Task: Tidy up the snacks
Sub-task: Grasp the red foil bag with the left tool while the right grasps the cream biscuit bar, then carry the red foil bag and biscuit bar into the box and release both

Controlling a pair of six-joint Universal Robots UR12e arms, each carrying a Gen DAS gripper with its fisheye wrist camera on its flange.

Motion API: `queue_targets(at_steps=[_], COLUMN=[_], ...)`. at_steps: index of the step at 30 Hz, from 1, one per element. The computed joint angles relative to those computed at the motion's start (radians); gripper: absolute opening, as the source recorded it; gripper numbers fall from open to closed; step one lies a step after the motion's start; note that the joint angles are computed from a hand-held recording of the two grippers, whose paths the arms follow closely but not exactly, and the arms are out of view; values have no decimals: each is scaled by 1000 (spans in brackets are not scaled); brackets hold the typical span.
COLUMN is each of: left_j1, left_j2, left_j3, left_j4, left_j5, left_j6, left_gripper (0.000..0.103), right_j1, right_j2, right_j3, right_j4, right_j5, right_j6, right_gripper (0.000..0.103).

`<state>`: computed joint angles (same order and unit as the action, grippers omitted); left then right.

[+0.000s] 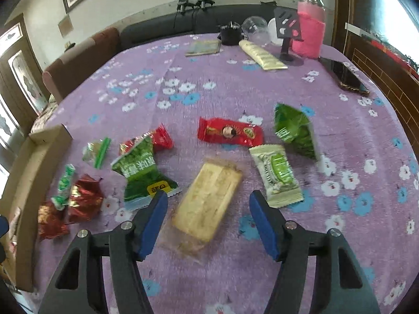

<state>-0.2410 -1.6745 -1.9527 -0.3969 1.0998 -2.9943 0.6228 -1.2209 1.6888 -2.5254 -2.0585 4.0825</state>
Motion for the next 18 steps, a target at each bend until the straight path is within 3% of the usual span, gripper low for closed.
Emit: queue_targets(at_steps=[1, 3, 6, 11, 18], left_j1=[-9, -29, -57, -91, -110], left_j2=[-10, -31, -69, -124, -186], left_j3=[11, 34, 73, 130, 192], left_j4=[-10, -27, -47, -79, -140], left_j5=[8, 31, 74, 135, 205], left_j6=[3, 15, 28, 43, 17], left_gripper=[57, 57, 57, 57, 56], right_j1=[2, 3, 0, -16, -25], right_j2=[3, 2, -4, -24, -34], right_j3=[-1, 7, 26, 76, 97], right_j4=[-2, -27, -72, -188, -237], right_j5=[-14, -16, -6, 52, 92], right_j6=[-4, -19, -22, -6, 1], right_gripper=[61, 39, 32, 32, 32])
